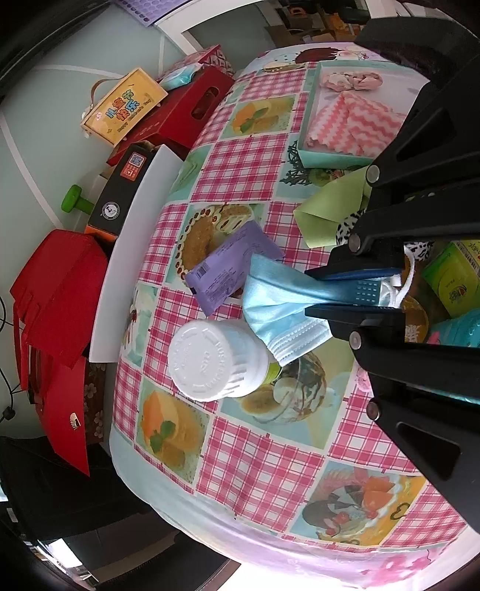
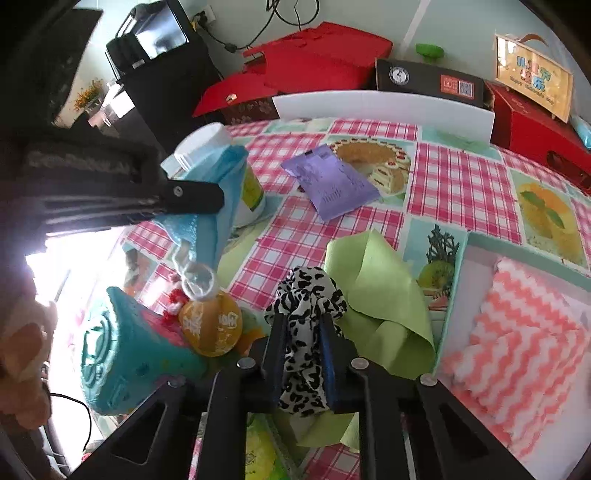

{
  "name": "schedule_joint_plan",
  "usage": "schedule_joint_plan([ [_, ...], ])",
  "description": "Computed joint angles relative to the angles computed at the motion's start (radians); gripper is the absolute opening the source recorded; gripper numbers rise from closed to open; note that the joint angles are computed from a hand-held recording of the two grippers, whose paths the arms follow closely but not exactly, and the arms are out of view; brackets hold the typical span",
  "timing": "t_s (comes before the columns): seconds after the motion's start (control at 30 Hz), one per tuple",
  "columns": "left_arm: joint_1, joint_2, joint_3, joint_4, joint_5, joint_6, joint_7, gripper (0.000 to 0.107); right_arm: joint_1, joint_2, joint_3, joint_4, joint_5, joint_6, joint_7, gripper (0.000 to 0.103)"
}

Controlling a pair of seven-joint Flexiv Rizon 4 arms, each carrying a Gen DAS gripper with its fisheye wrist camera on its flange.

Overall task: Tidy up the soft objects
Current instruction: 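Lift and carry the leopard scrunchie and blue mask with both tools toward the white tray, then lower both tools into the tray and open them to release mask and scrunchie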

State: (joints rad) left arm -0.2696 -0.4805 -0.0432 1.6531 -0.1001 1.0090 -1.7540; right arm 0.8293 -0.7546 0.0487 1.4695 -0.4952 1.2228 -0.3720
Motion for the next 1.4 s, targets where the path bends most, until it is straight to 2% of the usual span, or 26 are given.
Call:
schedule_joint_plan([
  [0.17,-0.002,0.017,0.004,0.013,0.005,0.025,-0.009,0.011,0.028,0.032,-0.056,0.049,-0.033,0.075,0.067,0.018],
  [0.27,0.0,0.033,0.003,0.024,0.005,0.048,-0.01,0.011,0.062,0.057,-0.119,0.087,-0.077,0.129,0.134,0.018],
  [0.4,0.003,0.055,-0.001,0.042,0.0,0.082,-0.006,0.011,0.115,0.091,-0.222,0.143,-0.147,0.219,0.243,0.018],
  [0.7,0.001,0.12,-0.008,0.089,-0.003,0.174,0.009,0.011,0.266,0.195,-0.489,0.269,-0.381,0.3,0.53,0.018],
  [0.77,-0.001,0.127,-0.011,0.093,-0.003,0.183,0.016,0.011,0.278,0.216,-0.516,0.289,-0.425,0.298,0.58,0.018],
  [0.93,0.003,0.138,-0.046,0.108,-0.04,0.218,0.07,0.011,0.303,0.289,-0.567,0.355,-0.559,0.249,0.719,0.018],
  [1.1,-0.024,0.133,-0.054,0.095,-0.043,0.232,0.096,0.011,0.312,0.406,-0.579,0.45,-0.706,0.119,0.856,0.018],
  [1.2,-0.044,0.123,-0.057,0.079,-0.033,0.227,0.108,0.011,0.3,0.469,-0.555,0.5,-0.748,0.03,0.905,0.018],
  [1.4,-0.083,0.097,-0.069,0.041,-0.017,0.211,0.139,0.011,0.271,0.579,-0.468,0.587,-0.723,-0.189,0.917,0.018],
])
